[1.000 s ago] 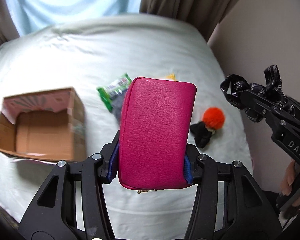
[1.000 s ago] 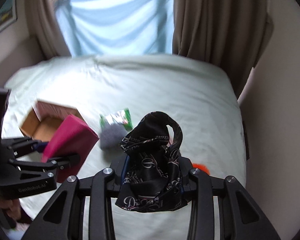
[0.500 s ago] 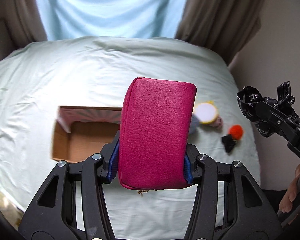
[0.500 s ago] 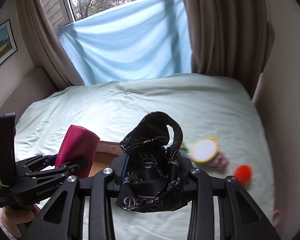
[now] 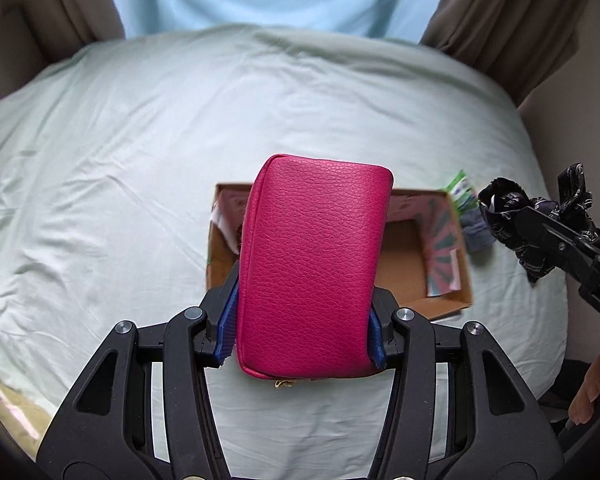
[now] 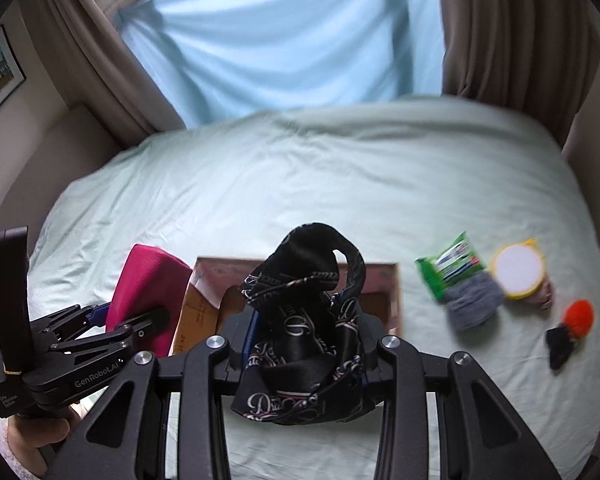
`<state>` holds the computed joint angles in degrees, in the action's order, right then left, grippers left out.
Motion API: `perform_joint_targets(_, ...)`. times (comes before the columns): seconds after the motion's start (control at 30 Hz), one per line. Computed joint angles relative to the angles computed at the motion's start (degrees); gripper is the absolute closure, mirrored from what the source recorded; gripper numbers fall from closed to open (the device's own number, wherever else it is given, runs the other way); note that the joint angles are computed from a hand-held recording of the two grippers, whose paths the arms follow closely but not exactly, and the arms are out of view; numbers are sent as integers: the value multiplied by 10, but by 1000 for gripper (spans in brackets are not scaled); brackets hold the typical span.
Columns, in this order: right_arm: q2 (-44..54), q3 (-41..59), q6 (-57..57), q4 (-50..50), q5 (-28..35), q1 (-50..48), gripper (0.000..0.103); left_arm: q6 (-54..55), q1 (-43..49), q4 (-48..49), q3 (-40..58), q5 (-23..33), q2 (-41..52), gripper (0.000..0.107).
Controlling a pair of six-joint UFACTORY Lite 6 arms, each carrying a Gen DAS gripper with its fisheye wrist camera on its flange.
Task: Organize soft objects
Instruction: 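Carry the pink pouch and black scrunchie over the cardboard box with both tools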
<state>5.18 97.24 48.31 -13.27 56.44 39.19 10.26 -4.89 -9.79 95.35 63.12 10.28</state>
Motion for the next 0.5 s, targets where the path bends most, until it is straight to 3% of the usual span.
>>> perform_joint_targets(0.3,147,14,-90,139,-76,-62,69,-3,-4,13,-29,-57,108,60)
perform_joint_targets(0.5,265,79,-159,220,-77,-98,69,-14,-27,37,16,-65,205,60)
